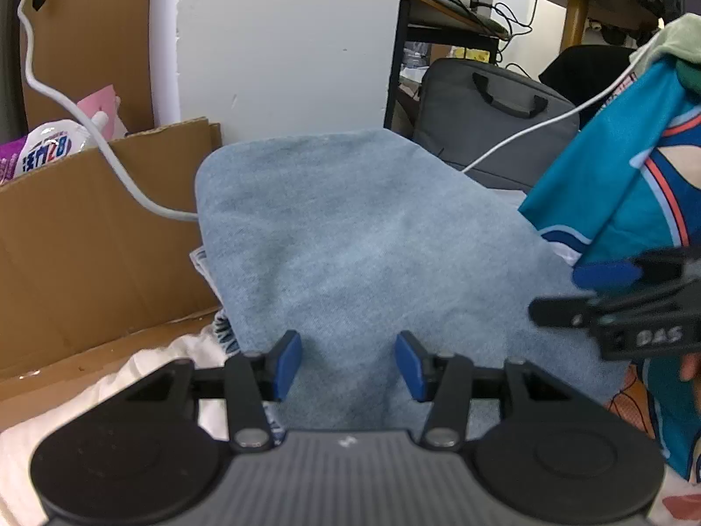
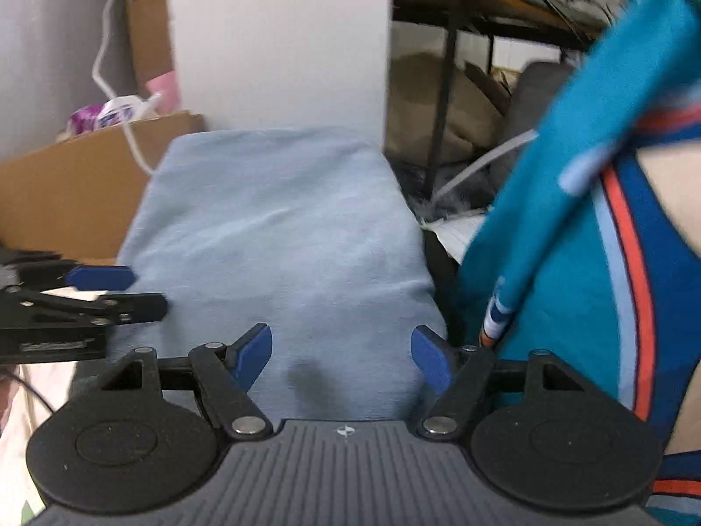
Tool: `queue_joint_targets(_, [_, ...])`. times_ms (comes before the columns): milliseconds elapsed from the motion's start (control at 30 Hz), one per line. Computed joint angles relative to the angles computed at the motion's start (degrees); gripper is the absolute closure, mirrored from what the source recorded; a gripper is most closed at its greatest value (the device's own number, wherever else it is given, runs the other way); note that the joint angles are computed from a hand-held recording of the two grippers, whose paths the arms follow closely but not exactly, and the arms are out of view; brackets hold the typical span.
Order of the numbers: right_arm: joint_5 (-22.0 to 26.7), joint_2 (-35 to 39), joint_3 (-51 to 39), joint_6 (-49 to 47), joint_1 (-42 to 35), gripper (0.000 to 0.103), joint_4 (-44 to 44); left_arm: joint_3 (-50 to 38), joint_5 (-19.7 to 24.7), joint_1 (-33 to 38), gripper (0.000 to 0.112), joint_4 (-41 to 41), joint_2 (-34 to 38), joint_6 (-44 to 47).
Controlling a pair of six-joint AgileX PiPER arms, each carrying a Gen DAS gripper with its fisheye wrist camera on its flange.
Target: Fold clothes
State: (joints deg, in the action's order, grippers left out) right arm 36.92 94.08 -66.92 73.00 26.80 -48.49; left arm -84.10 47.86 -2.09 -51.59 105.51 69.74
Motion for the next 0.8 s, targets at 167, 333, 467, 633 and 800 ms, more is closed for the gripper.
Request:
queue_joint_targets(167, [0.29,1.38,1.02,2.96,0.79,0.027,-3.22,-2.98,3.25,1.02,0.072,0.87,-0.13,-0.19])
queue_joint_targets(333, [-1.25,-1.74,3.30,6.67,2.09,0.027,-8.12,-11.75,7.82,3.12,0.073,-0.44,3.02,0.82])
queue_joint_targets(467, [-0.67,-1.79,2.78,9.37,2.06,0.027,-11.05,-19.15,8.47,2.35,0.073,0.03,7.01,1.02])
queue_joint_targets(633, [-2.65,1.25,0.64,9.35,0.18,0.027,-10.52,-28.79,9.91,0.00,0.073,2.17,13.56,0.28])
queue_joint_targets(800, [-3.97,4.10,-0.46,8.85,-1.77,0.027,-9.97,-38.91,11.65,-1.69,0.072,5.95,21.66,-3.26])
